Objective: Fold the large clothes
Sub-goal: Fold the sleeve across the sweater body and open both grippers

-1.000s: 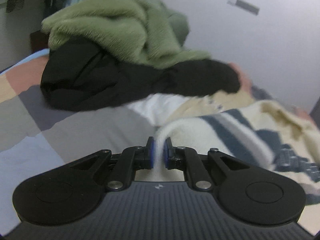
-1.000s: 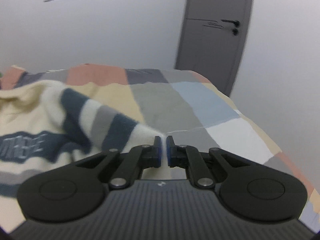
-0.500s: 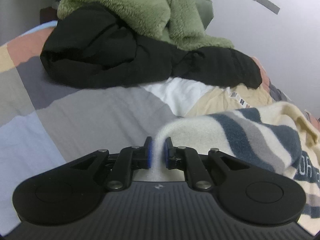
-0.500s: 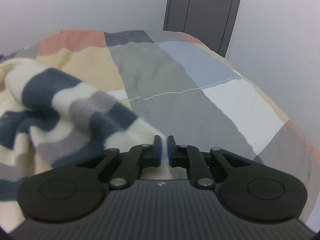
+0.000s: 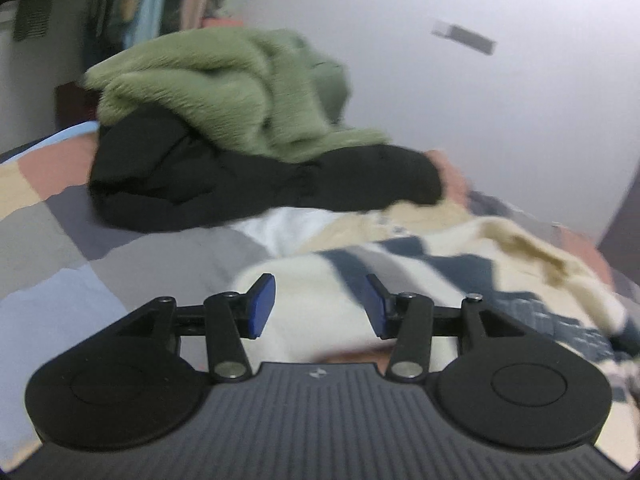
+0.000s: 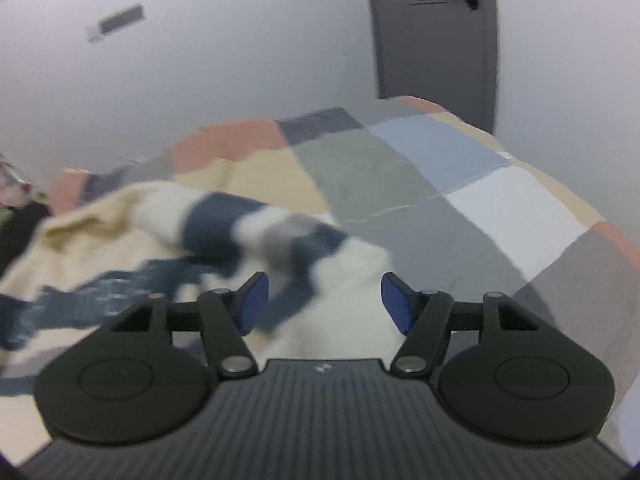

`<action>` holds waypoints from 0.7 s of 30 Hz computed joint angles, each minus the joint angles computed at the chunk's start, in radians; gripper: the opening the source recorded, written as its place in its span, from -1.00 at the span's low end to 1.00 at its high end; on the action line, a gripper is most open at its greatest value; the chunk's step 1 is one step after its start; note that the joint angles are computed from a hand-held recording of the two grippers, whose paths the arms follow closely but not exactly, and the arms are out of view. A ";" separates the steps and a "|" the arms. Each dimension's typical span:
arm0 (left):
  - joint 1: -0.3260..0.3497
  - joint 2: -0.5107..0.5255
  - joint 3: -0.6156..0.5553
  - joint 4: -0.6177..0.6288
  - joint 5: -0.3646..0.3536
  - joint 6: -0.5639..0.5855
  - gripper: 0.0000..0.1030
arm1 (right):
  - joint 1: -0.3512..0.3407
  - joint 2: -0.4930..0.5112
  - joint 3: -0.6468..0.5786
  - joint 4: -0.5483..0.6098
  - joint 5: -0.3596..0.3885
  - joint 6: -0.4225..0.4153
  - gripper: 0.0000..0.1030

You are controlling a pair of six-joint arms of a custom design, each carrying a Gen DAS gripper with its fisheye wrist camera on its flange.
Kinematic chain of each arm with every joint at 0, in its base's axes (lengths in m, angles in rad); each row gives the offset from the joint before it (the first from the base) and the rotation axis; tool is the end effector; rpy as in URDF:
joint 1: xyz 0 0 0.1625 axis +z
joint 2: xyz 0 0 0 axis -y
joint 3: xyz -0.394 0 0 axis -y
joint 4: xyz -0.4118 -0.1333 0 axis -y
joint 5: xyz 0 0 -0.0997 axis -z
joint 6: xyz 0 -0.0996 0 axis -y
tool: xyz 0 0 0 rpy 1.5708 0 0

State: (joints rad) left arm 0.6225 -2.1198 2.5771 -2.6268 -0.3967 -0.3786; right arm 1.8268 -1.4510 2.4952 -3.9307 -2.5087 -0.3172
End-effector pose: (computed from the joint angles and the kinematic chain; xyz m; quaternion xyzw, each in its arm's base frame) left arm -0.0864 -0.3392 0.3412 0.0668 0.8094 -0.5194 0.2658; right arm 0.1364 -0.3118 0.2793 -0.0655 -0.7552 0.5342 0.3742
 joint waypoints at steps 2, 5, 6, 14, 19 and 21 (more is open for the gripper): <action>-0.078 -0.082 0.030 0.141 -0.009 -0.100 0.05 | 0.049 -0.008 0.016 0.028 0.010 0.038 0.25; -0.168 -0.169 0.051 0.373 -0.030 -0.248 0.06 | 0.108 -0.026 0.055 0.080 0.050 0.139 0.25; -0.193 -0.184 0.054 0.440 -0.040 -0.291 0.06 | 0.120 -0.038 0.076 0.106 0.073 0.194 0.25; -0.305 -0.263 0.083 0.676 -0.142 -0.473 0.09 | 0.128 -0.079 0.198 0.376 0.250 0.610 0.25; -0.254 -0.225 0.088 0.548 -0.238 -0.404 0.13 | 0.098 -0.087 0.226 0.471 0.263 0.804 0.31; -0.215 -0.199 0.086 0.476 -0.277 -0.373 0.15 | 0.086 -0.087 0.235 0.490 0.266 0.857 0.34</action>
State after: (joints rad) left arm 0.4076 -2.3189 2.6630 -2.1509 -0.6741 -0.7519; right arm 1.9124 -1.5380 2.7300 -3.4412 -2.2422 0.5394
